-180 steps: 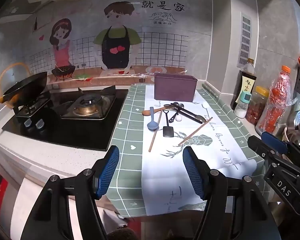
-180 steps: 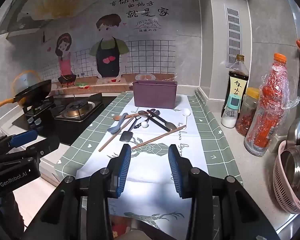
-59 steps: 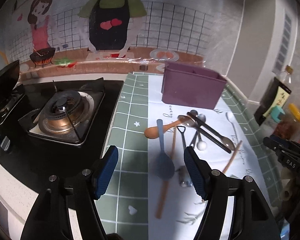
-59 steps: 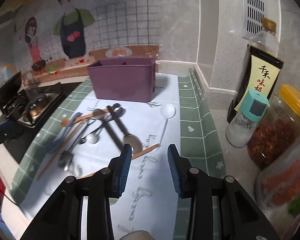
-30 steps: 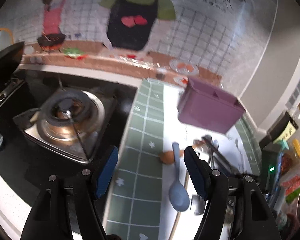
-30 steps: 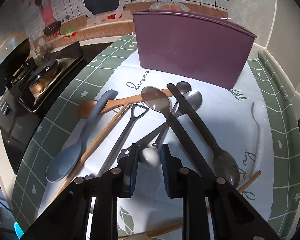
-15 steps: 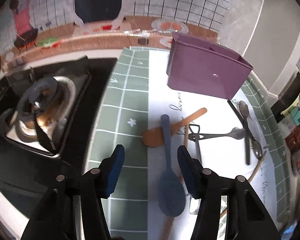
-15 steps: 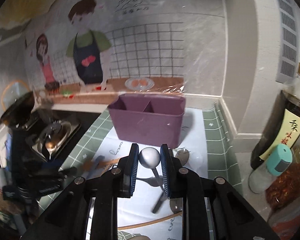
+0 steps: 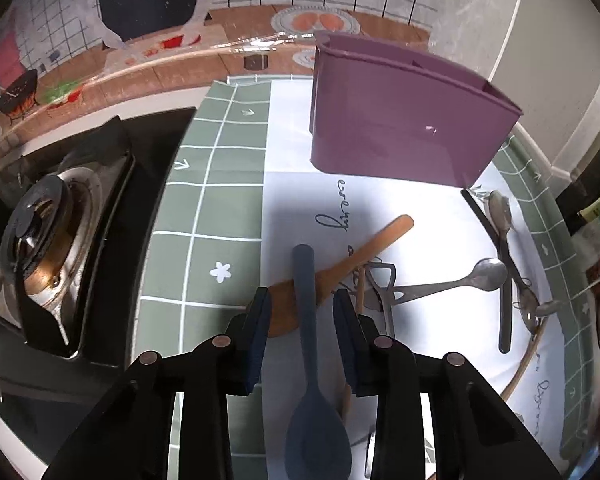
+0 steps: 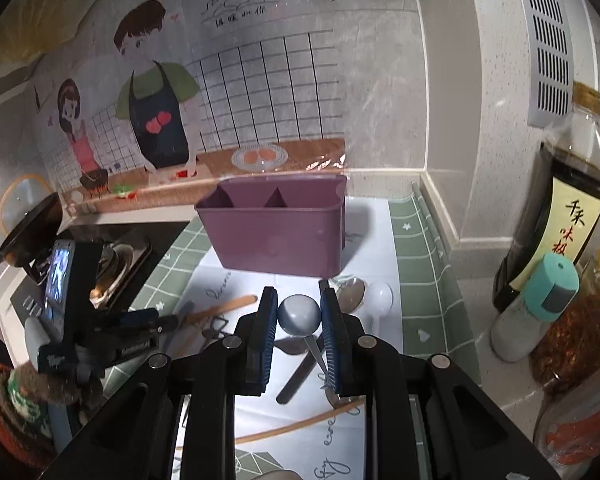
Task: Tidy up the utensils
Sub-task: 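Grasp the blue plastic spoon handle with the left gripper while the right holds the white spoon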
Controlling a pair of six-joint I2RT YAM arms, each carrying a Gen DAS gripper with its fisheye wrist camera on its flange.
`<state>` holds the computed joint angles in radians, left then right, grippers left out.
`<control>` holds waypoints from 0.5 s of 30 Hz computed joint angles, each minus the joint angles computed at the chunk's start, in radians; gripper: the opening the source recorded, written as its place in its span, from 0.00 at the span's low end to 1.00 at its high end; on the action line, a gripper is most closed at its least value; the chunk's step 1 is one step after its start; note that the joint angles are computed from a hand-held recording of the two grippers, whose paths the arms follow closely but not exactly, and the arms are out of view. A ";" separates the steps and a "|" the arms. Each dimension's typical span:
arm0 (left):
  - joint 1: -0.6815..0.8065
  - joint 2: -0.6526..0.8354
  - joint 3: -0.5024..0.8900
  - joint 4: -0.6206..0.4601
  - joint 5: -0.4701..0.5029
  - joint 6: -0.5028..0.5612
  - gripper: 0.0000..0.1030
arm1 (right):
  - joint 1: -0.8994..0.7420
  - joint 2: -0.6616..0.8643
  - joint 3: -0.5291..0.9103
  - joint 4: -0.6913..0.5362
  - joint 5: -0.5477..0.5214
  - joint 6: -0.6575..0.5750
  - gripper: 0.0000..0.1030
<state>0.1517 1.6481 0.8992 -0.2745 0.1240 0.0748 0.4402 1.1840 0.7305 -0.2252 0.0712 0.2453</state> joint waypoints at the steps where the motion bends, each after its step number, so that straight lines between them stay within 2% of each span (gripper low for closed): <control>1: -0.003 0.017 0.012 -0.005 -0.003 -0.003 0.32 | -0.002 -0.002 -0.001 -0.002 0.000 -0.003 0.19; 12: 0.022 0.097 0.074 -0.040 0.059 -0.018 0.29 | -0.027 -0.036 0.002 -0.019 -0.003 -0.012 0.19; 14: 0.028 0.106 0.087 -0.053 0.076 -0.009 0.21 | -0.029 -0.044 0.011 -0.021 0.002 -0.018 0.19; 15: 0.034 0.110 0.093 -0.065 0.091 -0.005 0.12 | -0.032 -0.049 0.014 -0.022 0.002 -0.021 0.19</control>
<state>0.1853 1.7581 0.9923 -0.3393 0.2145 0.0697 0.4080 1.1350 0.7441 -0.2470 0.0733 0.2239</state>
